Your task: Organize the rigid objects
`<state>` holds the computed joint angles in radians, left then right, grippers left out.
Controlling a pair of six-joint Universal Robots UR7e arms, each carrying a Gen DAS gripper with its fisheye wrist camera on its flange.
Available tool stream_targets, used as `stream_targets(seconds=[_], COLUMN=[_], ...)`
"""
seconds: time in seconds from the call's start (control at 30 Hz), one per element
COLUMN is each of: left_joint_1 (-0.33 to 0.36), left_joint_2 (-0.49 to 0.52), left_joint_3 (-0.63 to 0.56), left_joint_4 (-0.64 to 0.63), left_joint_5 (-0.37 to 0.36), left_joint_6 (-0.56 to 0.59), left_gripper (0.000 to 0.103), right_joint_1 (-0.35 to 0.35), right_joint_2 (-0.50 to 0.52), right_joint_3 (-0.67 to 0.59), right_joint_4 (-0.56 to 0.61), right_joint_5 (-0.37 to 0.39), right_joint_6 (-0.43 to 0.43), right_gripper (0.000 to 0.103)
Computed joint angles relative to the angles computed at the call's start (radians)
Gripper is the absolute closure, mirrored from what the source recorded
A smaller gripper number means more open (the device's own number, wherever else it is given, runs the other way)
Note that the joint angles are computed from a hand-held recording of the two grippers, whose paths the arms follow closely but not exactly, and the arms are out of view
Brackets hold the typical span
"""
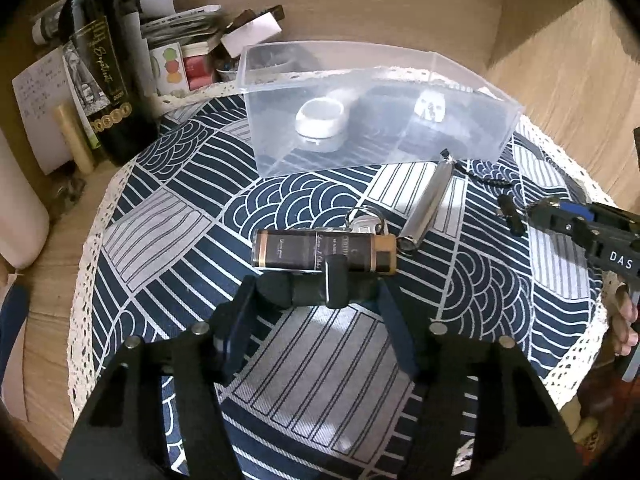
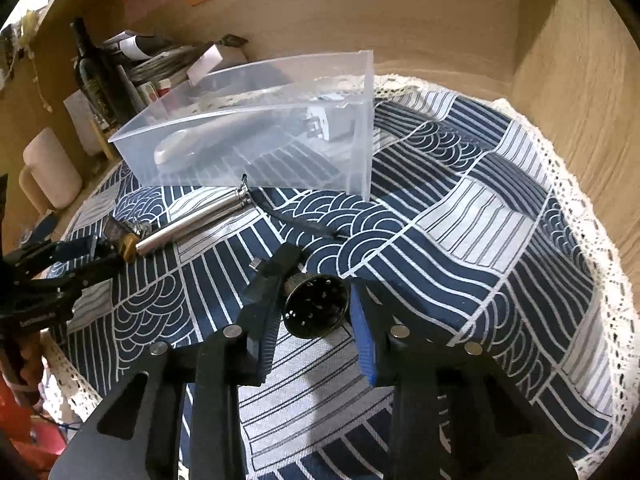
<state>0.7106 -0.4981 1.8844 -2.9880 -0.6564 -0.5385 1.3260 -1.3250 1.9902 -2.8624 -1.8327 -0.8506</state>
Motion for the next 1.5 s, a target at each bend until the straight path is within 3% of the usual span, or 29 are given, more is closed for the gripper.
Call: stream_targets(seconds=[0.57, 0.8, 1.03, 1.5], left_joint_1=[-0.048, -0.036, -0.002, 0.097], left_joint_2=[-0.007, 0.024, 0.071, 0.166], left_joint_3=[-0.086, -0.178, -0.291, -0.501], left_joint_4=[-0.206, -0.254, -0.219, 0.05], left_joint_5=[0.151, 0.154, 0.125, -0.023], left_joint_6=[0.229, 0.342, 0.396, 0.334], left_gripper=[0.044, 0.043, 0.043, 0.043], right_joint_1=[0.09, 0.129, 0.148, 0.133], right_joint_2=[-0.004, 0.056, 0.134, 0.271], right_joint_3=[-0.037, -0.101, -0.169, -0.306], right_joint_4=[-0.116, -0.14, -0.146, -0.042], right_joint_5=[0.127, 0.142, 0.117, -0.013], right_joint_6=[-0.031, -0.03, -0.036, -0.032], right_gripper=[0.072, 0.072, 0.072, 0.072])
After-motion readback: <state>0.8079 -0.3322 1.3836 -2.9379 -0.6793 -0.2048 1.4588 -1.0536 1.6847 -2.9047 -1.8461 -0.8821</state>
